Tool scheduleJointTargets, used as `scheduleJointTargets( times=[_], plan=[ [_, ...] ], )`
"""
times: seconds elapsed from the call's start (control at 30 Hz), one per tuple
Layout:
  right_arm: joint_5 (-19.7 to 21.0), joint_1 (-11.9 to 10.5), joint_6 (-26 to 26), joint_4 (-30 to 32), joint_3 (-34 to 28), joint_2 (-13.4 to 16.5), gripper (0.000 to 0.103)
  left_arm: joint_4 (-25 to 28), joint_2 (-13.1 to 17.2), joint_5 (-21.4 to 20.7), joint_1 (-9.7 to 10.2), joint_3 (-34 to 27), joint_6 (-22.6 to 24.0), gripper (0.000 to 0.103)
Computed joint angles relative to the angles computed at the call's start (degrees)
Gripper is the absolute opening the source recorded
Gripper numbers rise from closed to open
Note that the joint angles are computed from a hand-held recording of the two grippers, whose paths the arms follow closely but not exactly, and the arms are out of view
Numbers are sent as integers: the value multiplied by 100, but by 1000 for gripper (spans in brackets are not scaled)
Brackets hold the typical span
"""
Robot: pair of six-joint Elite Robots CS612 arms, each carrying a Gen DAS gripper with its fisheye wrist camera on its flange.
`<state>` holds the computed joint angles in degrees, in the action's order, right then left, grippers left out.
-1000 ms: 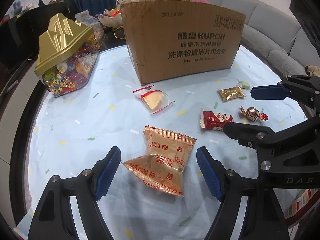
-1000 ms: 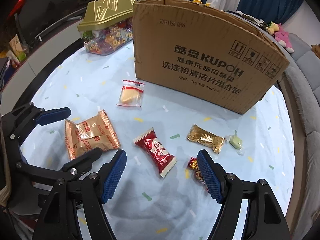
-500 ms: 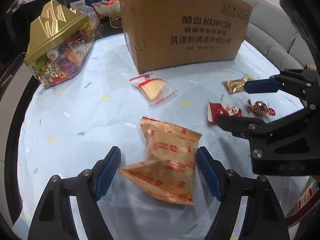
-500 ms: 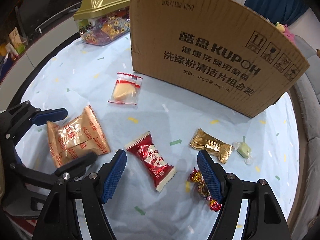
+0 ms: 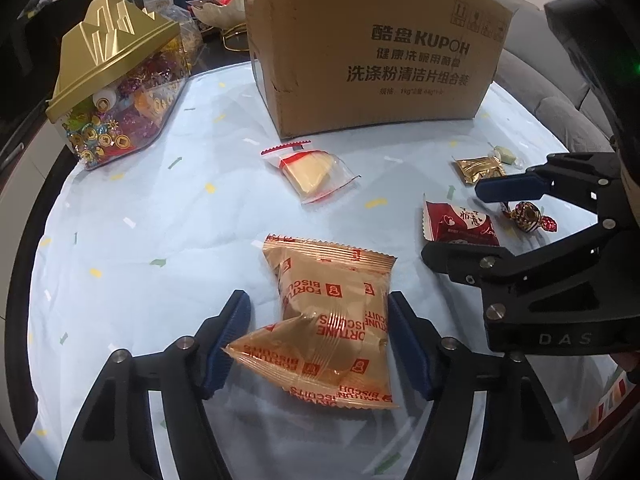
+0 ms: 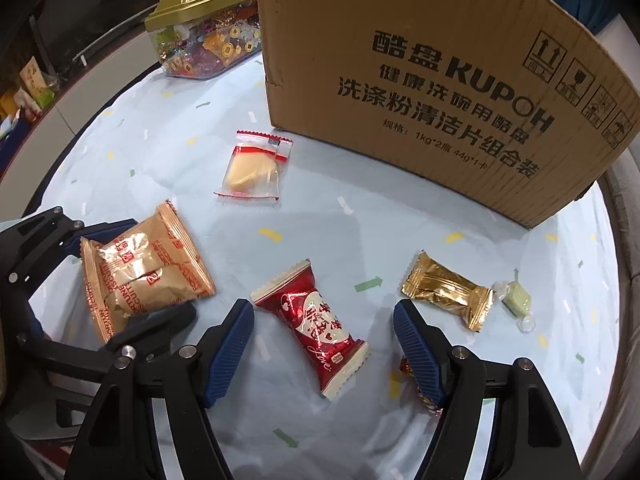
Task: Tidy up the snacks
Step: 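Lower both tools toward the orange biscuit pack and red candy pack, then grasp the orange biscuit pack with the left tool while the right tool grasps the red candy pack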
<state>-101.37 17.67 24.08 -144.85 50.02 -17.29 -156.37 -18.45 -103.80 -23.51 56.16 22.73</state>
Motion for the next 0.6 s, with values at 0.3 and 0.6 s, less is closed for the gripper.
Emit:
scheduleJointTargets(
  times=[0.3, 0.6],
  plan=[
    [160, -13, 60, -111, 47, -6, 49, -50, -11, 53, -6, 21, -108, 59],
    [217, -19, 159, -124, 99, -47, 23, -61, -39, 112, -8, 65, -210, 57]
  ],
)
